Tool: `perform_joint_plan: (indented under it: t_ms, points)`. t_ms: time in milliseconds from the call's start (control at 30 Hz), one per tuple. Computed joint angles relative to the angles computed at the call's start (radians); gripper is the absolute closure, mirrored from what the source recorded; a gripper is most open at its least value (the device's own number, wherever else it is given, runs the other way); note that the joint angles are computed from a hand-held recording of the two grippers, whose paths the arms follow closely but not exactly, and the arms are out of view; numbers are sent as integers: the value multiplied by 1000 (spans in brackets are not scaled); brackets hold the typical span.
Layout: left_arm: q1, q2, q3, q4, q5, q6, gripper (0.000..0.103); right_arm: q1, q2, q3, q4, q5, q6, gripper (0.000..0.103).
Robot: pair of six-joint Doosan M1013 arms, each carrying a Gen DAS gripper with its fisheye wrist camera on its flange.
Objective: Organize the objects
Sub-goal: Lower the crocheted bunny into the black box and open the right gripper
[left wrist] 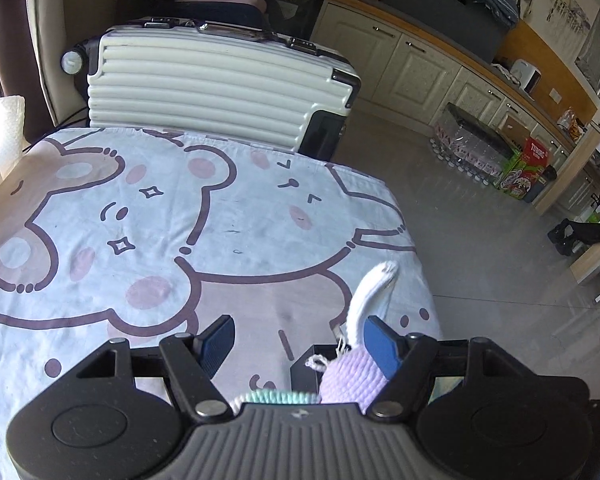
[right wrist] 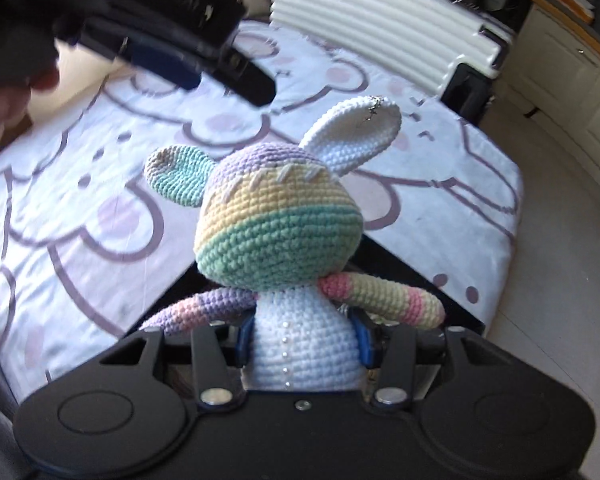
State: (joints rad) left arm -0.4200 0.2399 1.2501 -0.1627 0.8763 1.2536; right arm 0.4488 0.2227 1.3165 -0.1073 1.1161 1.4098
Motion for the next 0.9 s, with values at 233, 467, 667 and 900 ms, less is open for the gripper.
perform_joint_plan:
  t_ms: [233, 467, 667, 900]
  points:
    - [0, 8, -7, -18, 22, 47, 31, 12, 11, -10, -139, 77, 127, 25]
    - [-2, 9, -8, -30, 27, 71, 31, -9, -14, -17, -113, 53, 176, 42]
    - [-4, 10, -10, -39, 38, 88, 31, -30, -14, -27, -49, 77, 202, 58]
    - [-12, 9, -18, -23, 55, 101, 31, -32, -26, -20, -40, 57, 338, 58]
